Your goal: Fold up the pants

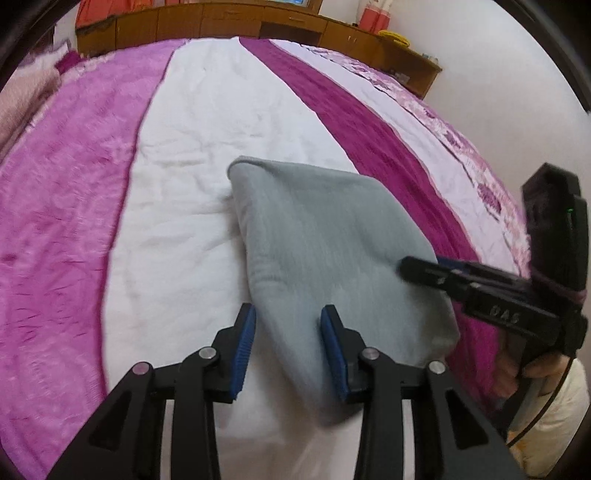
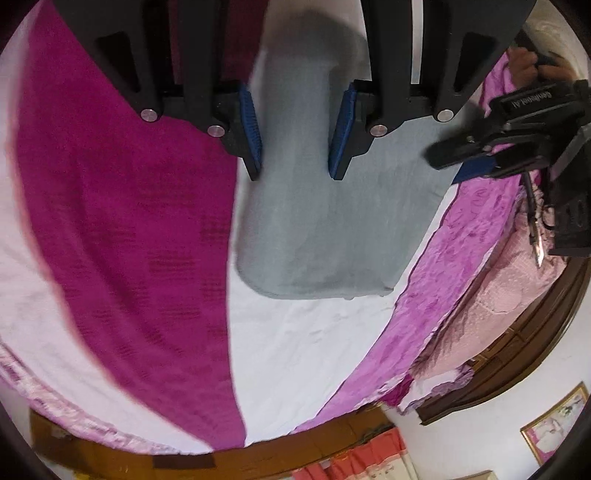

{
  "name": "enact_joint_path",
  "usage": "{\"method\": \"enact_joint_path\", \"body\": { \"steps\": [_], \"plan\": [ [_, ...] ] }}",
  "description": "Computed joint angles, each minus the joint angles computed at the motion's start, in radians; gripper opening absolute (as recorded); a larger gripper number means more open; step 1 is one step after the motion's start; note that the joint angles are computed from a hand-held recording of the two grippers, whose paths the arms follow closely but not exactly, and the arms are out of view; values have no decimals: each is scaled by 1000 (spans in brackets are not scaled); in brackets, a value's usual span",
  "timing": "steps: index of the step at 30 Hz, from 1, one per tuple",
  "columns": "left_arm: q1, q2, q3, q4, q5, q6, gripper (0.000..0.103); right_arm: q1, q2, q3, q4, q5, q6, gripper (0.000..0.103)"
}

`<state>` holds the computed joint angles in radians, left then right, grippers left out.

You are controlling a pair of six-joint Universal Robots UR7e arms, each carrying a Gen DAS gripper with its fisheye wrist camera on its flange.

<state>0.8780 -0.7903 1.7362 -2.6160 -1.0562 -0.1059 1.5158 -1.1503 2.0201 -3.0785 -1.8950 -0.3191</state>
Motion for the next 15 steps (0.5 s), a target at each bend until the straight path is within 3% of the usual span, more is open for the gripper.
{"method": "enact_joint_path", "body": {
  "steps": [2,6,9,12,15],
  "plan": [
    [-20,-22,43,-18,41,-3,39,15,-20,46,-50,-23,-16,28],
    [-26,-23,97,-45,102,-9,40,-7,-77,126,-69,2,-23,28],
    [-5,-4,97,-52,102,-53,40,-40,-74,151,-76,32,-4,28],
    [-3,4,109,-99,118,-47,40,-45,-38,145,-121,20,-42,29],
    [-15,-9,125,-110,129,-77,40,-32,-47,150,-126,6,-24,29]
  ]
}}
